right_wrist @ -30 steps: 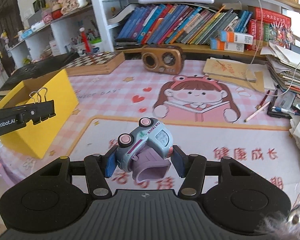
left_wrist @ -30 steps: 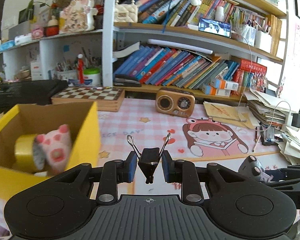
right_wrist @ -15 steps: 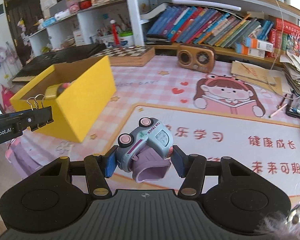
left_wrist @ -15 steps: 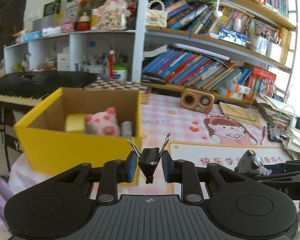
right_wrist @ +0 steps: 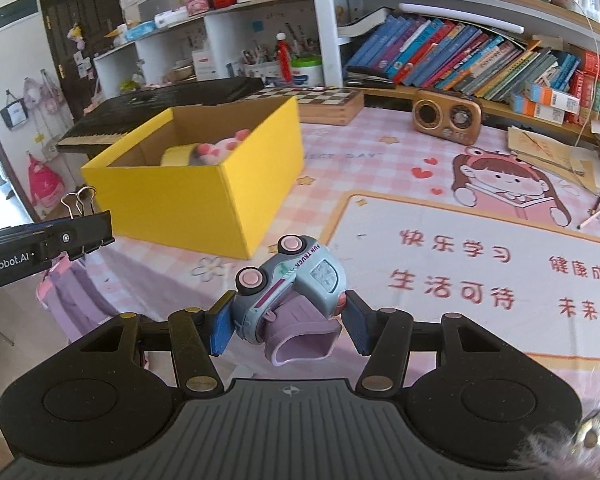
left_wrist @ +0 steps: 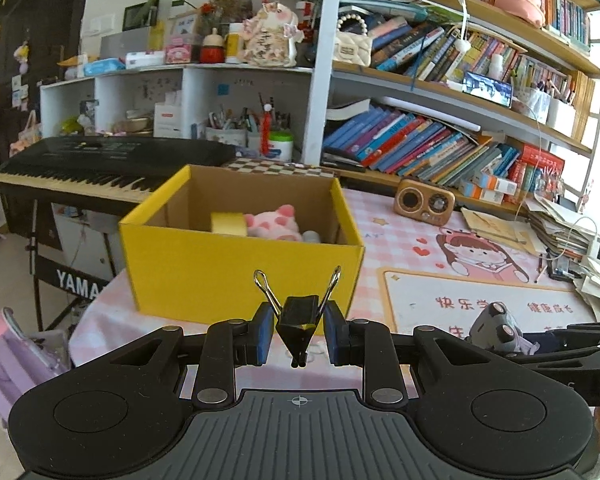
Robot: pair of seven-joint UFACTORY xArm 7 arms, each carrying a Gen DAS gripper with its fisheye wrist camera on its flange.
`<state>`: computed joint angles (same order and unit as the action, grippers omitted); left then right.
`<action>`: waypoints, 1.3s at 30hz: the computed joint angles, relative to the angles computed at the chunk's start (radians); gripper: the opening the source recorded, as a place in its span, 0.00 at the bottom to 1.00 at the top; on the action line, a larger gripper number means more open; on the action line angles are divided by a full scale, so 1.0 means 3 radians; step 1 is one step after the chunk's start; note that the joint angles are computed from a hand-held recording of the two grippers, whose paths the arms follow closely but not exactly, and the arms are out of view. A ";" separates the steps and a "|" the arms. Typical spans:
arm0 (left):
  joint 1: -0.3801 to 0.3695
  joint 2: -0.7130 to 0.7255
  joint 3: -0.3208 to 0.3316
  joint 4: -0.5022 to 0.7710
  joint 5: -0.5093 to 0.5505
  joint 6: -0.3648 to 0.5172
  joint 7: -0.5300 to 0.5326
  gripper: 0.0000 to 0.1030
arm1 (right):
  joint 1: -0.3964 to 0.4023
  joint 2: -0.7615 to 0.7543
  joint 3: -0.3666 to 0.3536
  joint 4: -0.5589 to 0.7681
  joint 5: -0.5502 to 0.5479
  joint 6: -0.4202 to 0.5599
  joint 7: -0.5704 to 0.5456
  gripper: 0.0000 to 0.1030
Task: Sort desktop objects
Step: 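Lift and carry the binder clip and toy car toward the yellow box with both grippers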
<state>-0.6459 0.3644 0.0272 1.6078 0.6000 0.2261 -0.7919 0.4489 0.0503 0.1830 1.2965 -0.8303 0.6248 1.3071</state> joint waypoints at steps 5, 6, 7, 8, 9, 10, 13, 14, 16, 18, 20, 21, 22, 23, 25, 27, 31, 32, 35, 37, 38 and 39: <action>0.0025 -0.0175 0.0063 -0.0248 0.0119 -0.0092 -0.0127 0.24 | 0.0102 0.0106 0.0028 0.0130 -0.0076 0.0060 0.0055 0.51; 0.0042 -0.0202 0.0061 -0.0287 0.0140 -0.0102 -0.0149 0.24 | 0.0122 0.0132 0.0024 0.0161 -0.0082 0.0068 0.0053 0.51; 0.0063 -0.0232 0.0056 -0.0328 0.0157 -0.0112 -0.0171 0.24 | 0.0146 0.0156 0.0020 0.0190 -0.0093 0.0075 0.0058 0.51; 0.0081 -0.0255 0.0052 -0.0362 0.0177 -0.0121 -0.0194 0.24 | 0.0170 0.0178 0.0015 0.0215 -0.0104 0.0079 0.0064 0.51; 0.0098 -0.0278 0.0048 -0.0394 0.0202 -0.0130 -0.0215 0.24 | 0.0195 0.0195 0.0010 0.0235 -0.0114 0.0084 0.0071 0.51; 0.0116 -0.0302 0.0044 -0.0427 0.0227 -0.0140 -0.0237 0.24 | 0.0217 0.0219 0.0004 0.0263 -0.0118 0.0088 0.0070 0.51; 0.0172 -0.0358 0.0020 -0.0498 0.0291 -0.0160 -0.0283 0.24 | 0.0280 0.0293 -0.0022 0.0348 -0.0126 0.0090 0.0058 0.51; 0.0194 -0.0370 0.0008 -0.0514 0.0302 -0.0164 -0.0290 0.24 | 0.0299 0.0312 -0.0033 0.0370 -0.0126 0.0090 0.0053 0.51; 0.0231 -0.0391 -0.0012 -0.0544 0.0322 -0.0174 -0.0303 0.24 | 0.0339 0.0357 -0.0054 0.0427 -0.0134 0.0098 0.0047 0.51; 0.0267 -0.0409 -0.0029 -0.0572 0.0335 -0.0190 -0.0306 0.24 | 0.0372 0.0390 -0.0078 0.0468 -0.0145 0.0098 0.0042 0.51; 0.0303 -0.0424 -0.0046 -0.0598 0.0334 -0.0214 -0.0293 0.24 | 0.0405 0.0429 -0.0098 0.0521 -0.0155 0.0106 0.0031 0.51; 0.0321 -0.0427 -0.0055 -0.0602 0.0326 -0.0223 -0.0277 0.24 | 0.0425 0.0446 -0.0105 0.0548 -0.0161 0.0117 0.0029 0.51; 0.0329 -0.0433 -0.0056 -0.0611 0.0329 -0.0232 -0.0275 0.24 | 0.0434 0.0463 -0.0117 0.0569 -0.0159 0.0113 0.0014 0.51; 0.0343 -0.0433 -0.0061 -0.0612 0.0322 -0.0242 -0.0261 0.24 | 0.0447 0.0484 -0.0127 0.0600 -0.0157 0.0118 -0.0002 0.51; 0.0362 -0.0434 -0.0066 -0.0609 0.0306 -0.0251 -0.0237 0.24 | 0.0470 0.0507 -0.0145 0.0640 -0.0152 0.0123 -0.0036 0.51; 0.0377 -0.0416 -0.0066 -0.0584 0.0285 -0.0258 -0.0208 0.24 | 0.0487 0.0533 -0.0161 0.0686 -0.0140 0.0130 -0.0076 0.51; 0.0392 -0.0354 -0.0054 -0.0496 0.0222 -0.0257 -0.0129 0.24 | 0.0503 0.0589 -0.0199 0.0792 -0.0112 0.0118 -0.0181 0.51; 0.0395 -0.0333 -0.0055 -0.0467 0.0196 -0.0259 -0.0099 0.24 | 0.0506 0.0607 -0.0214 0.0828 -0.0118 0.0111 -0.0203 0.51; 0.0398 -0.0224 -0.0052 -0.0319 0.0094 -0.0262 0.0018 0.24 | 0.0506 0.0660 -0.0268 0.0939 -0.0143 0.0078 -0.0252 0.51; 0.0365 -0.0120 -0.0014 -0.0174 0.0040 -0.0259 0.0067 0.24 | 0.0491 0.0693 -0.0313 0.1012 -0.0174 0.0022 -0.0298 0.51; 0.0341 -0.0061 0.0012 -0.0087 0.0015 -0.0256 0.0086 0.24 | 0.0481 0.0717 -0.0337 0.1058 -0.0193 -0.0009 -0.0326 0.51; 0.0306 0.0000 0.0055 0.0006 0.0005 -0.0257 0.0089 0.24 | 0.0466 0.0743 -0.0363 0.1106 -0.0206 -0.0045 -0.0359 0.51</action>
